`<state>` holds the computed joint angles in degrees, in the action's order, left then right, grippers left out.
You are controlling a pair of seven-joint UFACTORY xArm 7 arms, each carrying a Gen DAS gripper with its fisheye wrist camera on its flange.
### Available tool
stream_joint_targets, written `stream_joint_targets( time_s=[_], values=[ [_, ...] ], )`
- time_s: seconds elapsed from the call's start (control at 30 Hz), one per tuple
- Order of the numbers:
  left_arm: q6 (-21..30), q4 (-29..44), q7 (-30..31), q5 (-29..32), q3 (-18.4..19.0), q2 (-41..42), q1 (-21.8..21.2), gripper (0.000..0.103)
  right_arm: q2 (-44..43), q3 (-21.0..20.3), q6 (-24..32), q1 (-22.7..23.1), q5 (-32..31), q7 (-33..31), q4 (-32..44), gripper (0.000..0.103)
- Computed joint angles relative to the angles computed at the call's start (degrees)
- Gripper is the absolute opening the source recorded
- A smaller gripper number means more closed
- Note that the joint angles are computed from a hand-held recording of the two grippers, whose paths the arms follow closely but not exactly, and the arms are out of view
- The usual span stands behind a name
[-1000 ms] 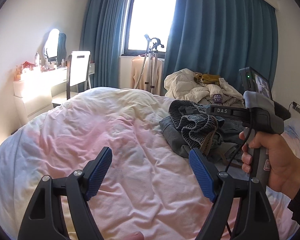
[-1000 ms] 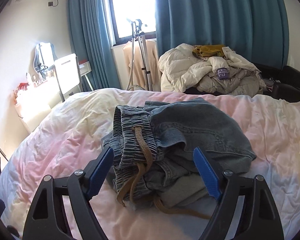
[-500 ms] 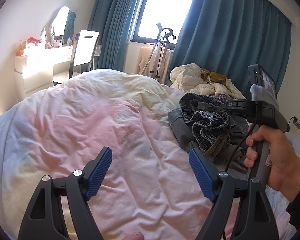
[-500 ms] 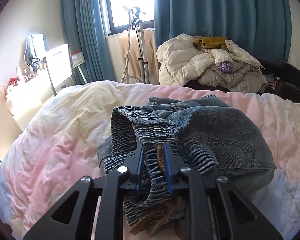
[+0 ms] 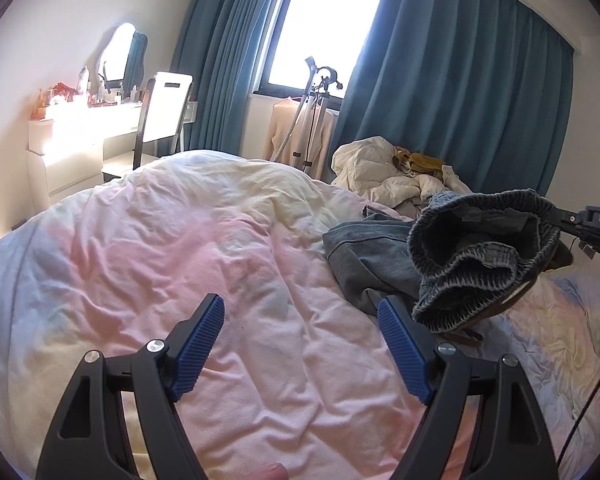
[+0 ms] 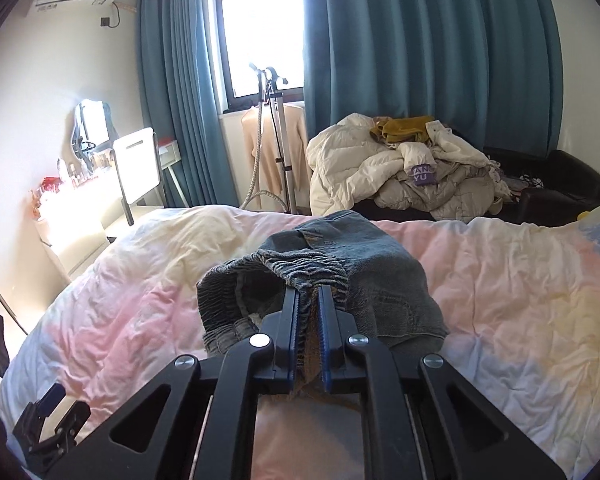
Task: Fold clothes
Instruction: 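Lift the jeans by the cuff with the right tool, unrolling them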
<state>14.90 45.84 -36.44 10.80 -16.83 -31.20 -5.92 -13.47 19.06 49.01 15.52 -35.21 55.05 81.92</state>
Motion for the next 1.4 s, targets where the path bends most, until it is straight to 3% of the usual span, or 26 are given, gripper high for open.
stream_joint_targets(
  time_s=[0.17,0.47,0.7,0.9,1.1,1.17,1.23,1.4],
  values=[
    [-1.13,-1.19,1.79,-0.70,0.23,-1.59,-2.53,0.081,-12.36,-0.81,-0.12,-0.06,5.35,-2.13,-9.71,0.007],
    [-2.17,-1.98,8.38,-4.60,1.50,-0.98,-11.07,0.081,-28.89,0.96,0.94,-1.49,14.06,-4.74,-24.76,0.007],
    [-0.43,-2.46,12.51,-8.69,2.61,-0.36,-16.83,0.081,-36.78,-1.20,-4.88,-2.13,24.12,-4.53,-35.41,0.006],
    [0.44,-1.40,13.78,-8.03,0.63,1.44,-16.86,0.081,-38.42,-0.49,-5.11,-4.45,27.01,-5.16,-38.20,0.008],
    [2.91,0.18,16.46,-10.69,2.16,5.06,-19.98,0.081,-40.13,-0.88,-1.24,-5.47,29.03,-4.98,-38.60,0.012],
    [3.57,0.58,16.83,-11.36,2.25,6.05,-20.36,0.081,-41.73,-1.19,1.47,-6.29,29.65,-3.87,-39.13,0.021],
    [3.84,0.85,16.63,-11.27,1.79,6.80,-20.06,0.081,-43.22,-2.40,2.67,-6.29,31.02,-3.12,-40.21,0.022],
    [4.57,1.29,14.21,-10.08,0.52,7.49,-18.39,0.081,-42.40,-2.83,-0.31,-5.36,31.60,-5.78,-40.34,0.026]
  ],
)
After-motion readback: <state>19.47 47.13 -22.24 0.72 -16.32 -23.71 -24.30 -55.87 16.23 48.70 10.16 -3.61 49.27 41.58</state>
